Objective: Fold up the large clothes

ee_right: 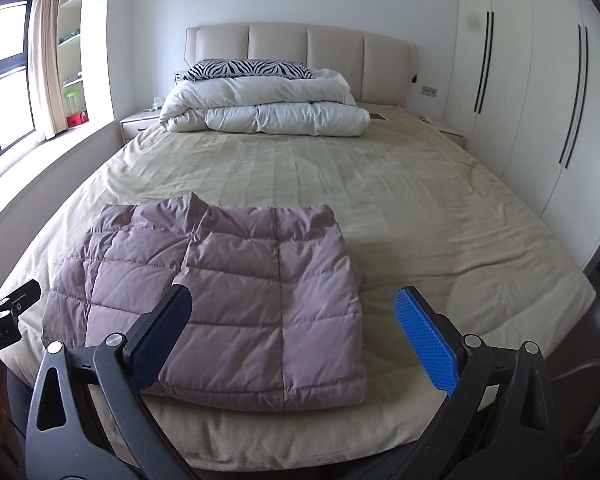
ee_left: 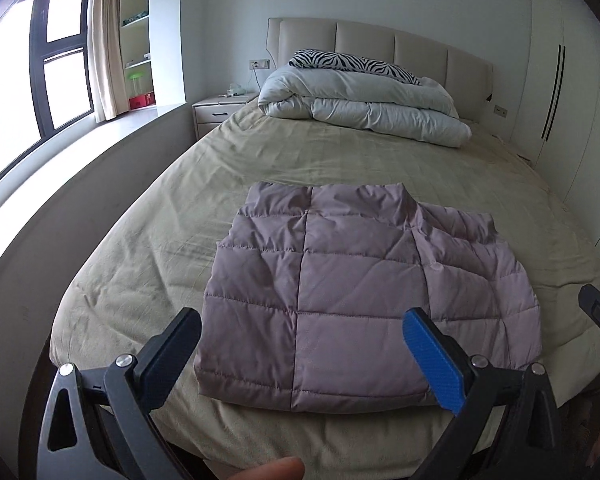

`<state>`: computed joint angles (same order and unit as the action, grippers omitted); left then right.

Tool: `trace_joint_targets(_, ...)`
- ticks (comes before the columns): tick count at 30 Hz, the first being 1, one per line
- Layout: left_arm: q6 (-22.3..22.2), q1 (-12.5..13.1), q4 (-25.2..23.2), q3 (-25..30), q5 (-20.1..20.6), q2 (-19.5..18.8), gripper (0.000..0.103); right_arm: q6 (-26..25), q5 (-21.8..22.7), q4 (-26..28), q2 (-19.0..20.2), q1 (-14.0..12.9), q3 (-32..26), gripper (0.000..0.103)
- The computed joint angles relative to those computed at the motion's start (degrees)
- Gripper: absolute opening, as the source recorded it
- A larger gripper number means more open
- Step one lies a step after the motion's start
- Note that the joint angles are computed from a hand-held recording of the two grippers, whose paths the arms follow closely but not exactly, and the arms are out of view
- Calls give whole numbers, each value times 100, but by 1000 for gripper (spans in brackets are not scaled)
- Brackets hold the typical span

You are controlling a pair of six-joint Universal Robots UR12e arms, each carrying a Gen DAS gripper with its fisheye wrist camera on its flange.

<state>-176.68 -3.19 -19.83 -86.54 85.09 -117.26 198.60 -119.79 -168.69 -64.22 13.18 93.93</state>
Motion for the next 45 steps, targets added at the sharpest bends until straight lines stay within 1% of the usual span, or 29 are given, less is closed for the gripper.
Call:
trace_joint_targets(2,20,-14,-49,-14,18,-15,103,106,49,160,90,19,-46,103)
trace_joint_targets(5,6,-15,-48,-22,48,-45,103,222,38,212,174,75,-62,103)
trace_joint_targets(9,21,-21,-54,-13,128,-91,103,112,-146,213,292,139,-139,103)
trace_joint_targets(13,-12,-3,-157,8,108,-126,103,14,-73,182,291,117,-139,103)
trace_joint_targets(23,64,-7,-236,10,146,-177,103,-56,18,369,338,99,-210,103)
trace_joint_targets(45,81,-14,-253,5,196,-202,103,49,74,517,411,98,-272,103)
